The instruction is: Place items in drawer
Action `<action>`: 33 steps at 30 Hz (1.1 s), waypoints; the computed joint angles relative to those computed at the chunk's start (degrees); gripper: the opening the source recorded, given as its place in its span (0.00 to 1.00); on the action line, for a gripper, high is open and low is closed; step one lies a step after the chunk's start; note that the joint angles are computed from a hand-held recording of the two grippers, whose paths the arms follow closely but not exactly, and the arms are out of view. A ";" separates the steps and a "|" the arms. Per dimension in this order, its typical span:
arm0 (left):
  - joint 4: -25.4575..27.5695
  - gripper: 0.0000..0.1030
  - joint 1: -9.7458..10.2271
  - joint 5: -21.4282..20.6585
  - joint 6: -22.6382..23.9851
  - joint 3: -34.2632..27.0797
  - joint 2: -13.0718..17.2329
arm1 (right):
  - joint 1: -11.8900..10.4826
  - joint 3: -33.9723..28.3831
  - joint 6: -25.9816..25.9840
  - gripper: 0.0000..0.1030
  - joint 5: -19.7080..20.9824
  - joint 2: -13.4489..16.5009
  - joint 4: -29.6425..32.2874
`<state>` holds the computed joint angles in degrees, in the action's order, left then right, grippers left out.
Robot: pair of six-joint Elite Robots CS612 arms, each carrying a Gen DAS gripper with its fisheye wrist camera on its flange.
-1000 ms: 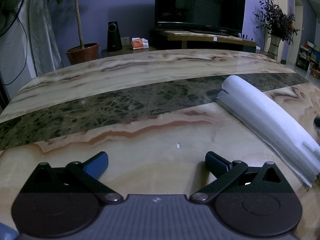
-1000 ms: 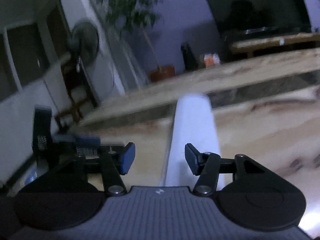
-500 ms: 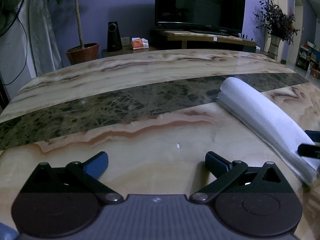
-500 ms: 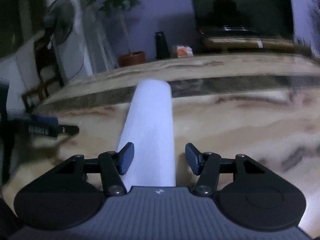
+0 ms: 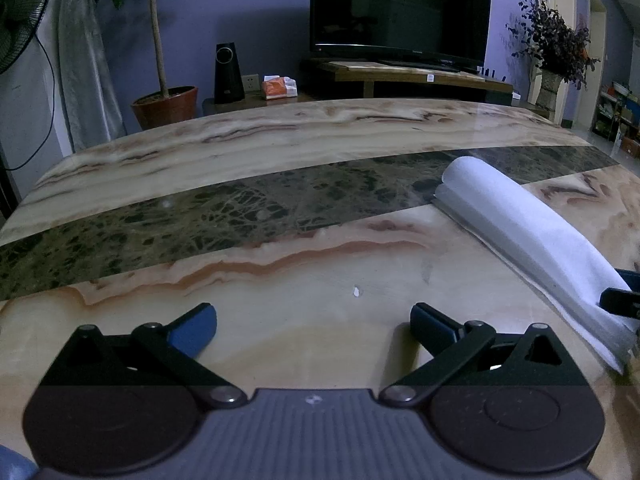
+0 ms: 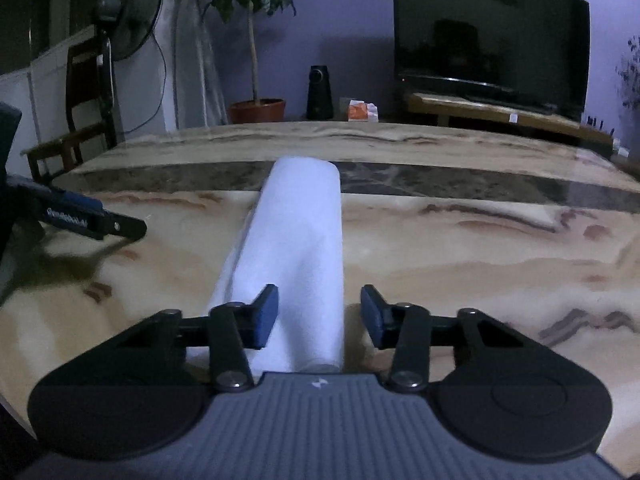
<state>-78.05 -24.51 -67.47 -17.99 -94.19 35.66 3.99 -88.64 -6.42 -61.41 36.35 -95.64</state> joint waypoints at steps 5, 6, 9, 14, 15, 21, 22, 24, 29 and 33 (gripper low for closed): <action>0.01 1.00 -0.01 0.01 0.00 -0.01 0.00 | -0.02 -0.13 -0.30 0.37 0.62 -0.03 0.50; 0.01 1.00 -0.01 0.01 0.00 -0.01 0.00 | -0.03 -0.16 -0.36 0.37 0.75 -0.03 0.60; 0.01 1.00 -0.01 0.01 0.00 -0.01 0.00 | -0.04 -0.24 -0.55 0.34 1.12 -0.05 0.90; 0.02 1.00 -0.01 0.01 0.00 -0.02 0.00 | -0.06 -0.37 -0.86 0.05 1.74 -0.08 1.42; 0.02 1.00 -0.01 0.01 0.00 -0.02 0.00 | -0.06 -0.39 -0.92 0.05 1.87 -0.08 1.52; 0.02 1.00 -0.01 0.01 0.00 -0.02 0.00 | -0.09 -0.55 -1.31 0.05 2.61 -0.12 2.14; 0.04 1.00 -0.01 0.01 -0.01 -0.03 0.00 | -0.09 -0.57 -1.37 0.08 2.73 -0.13 2.24; 0.04 1.00 -0.01 0.01 -0.01 -0.03 0.00 | -0.10 -0.62 -1.50 0.28 2.98 -0.14 2.45; 0.04 1.00 -0.01 0.01 -0.01 -0.03 -0.01 | -0.57 -0.76 2.21 0.47 2.71 0.18 -0.55; 0.06 1.00 -0.01 0.01 -0.02 -0.04 -0.01 | -1.06 -0.28 1.08 0.49 2.55 0.06 -1.33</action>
<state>-77.99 -24.52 -67.46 -18.00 -94.23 35.65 2.93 -88.92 -5.34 -58.86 36.41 -96.97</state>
